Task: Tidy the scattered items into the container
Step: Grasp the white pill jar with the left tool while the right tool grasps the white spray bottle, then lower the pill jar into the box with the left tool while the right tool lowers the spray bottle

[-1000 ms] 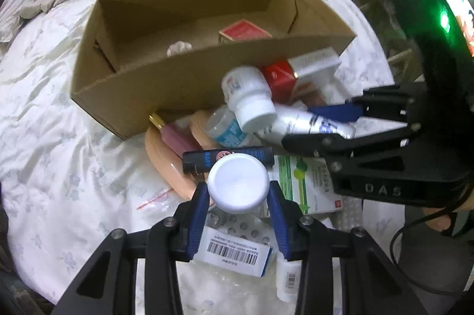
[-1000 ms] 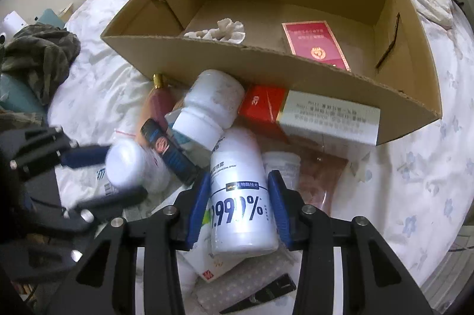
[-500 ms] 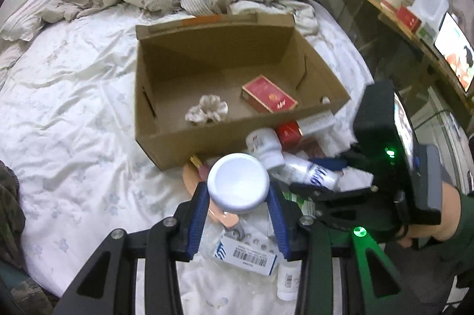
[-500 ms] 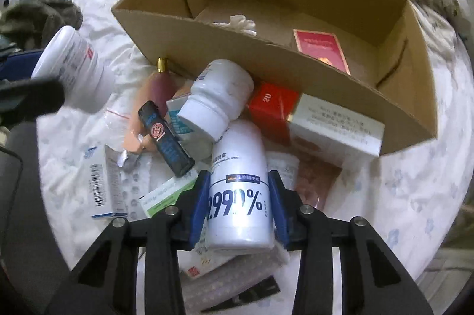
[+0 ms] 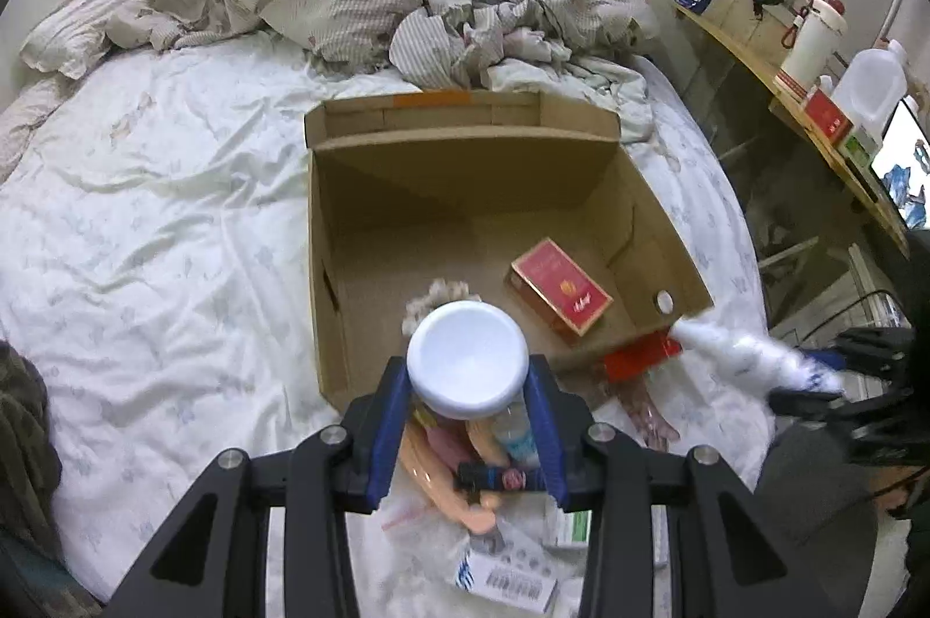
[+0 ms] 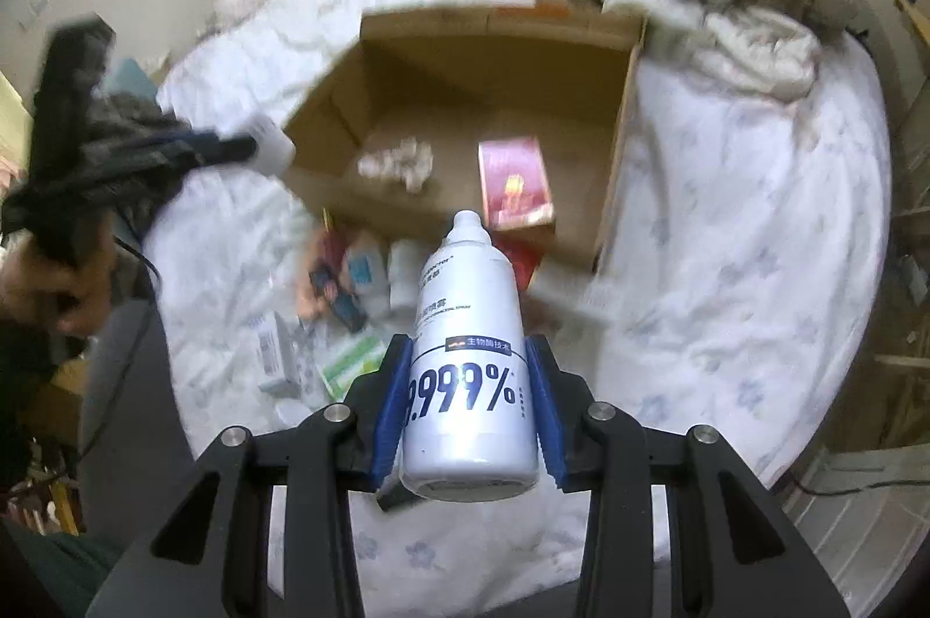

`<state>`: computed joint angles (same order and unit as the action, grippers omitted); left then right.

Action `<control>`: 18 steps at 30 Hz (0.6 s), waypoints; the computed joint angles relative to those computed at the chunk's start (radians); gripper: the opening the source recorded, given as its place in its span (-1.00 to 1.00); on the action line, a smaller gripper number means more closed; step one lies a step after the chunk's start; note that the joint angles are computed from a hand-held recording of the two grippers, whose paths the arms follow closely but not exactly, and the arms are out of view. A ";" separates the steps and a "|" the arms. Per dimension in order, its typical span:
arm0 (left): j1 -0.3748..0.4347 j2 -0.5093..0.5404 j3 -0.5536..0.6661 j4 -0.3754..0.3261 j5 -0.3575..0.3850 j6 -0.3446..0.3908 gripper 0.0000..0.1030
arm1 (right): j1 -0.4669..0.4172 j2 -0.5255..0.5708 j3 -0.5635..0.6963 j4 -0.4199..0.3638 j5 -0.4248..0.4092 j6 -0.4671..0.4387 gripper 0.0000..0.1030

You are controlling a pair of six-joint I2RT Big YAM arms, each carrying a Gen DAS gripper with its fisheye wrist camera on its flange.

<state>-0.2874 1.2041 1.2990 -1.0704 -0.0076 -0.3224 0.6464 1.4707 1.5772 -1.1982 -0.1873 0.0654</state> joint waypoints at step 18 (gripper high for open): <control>0.065 0.268 0.184 -0.098 -0.034 -0.058 -0.22 | 0.034 0.318 0.224 0.263 -0.001 0.112 -0.17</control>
<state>-0.2221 1.4719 1.4828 -1.1683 -0.0416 -0.3807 0.6802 1.7884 1.8009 -0.9348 -0.1886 0.1773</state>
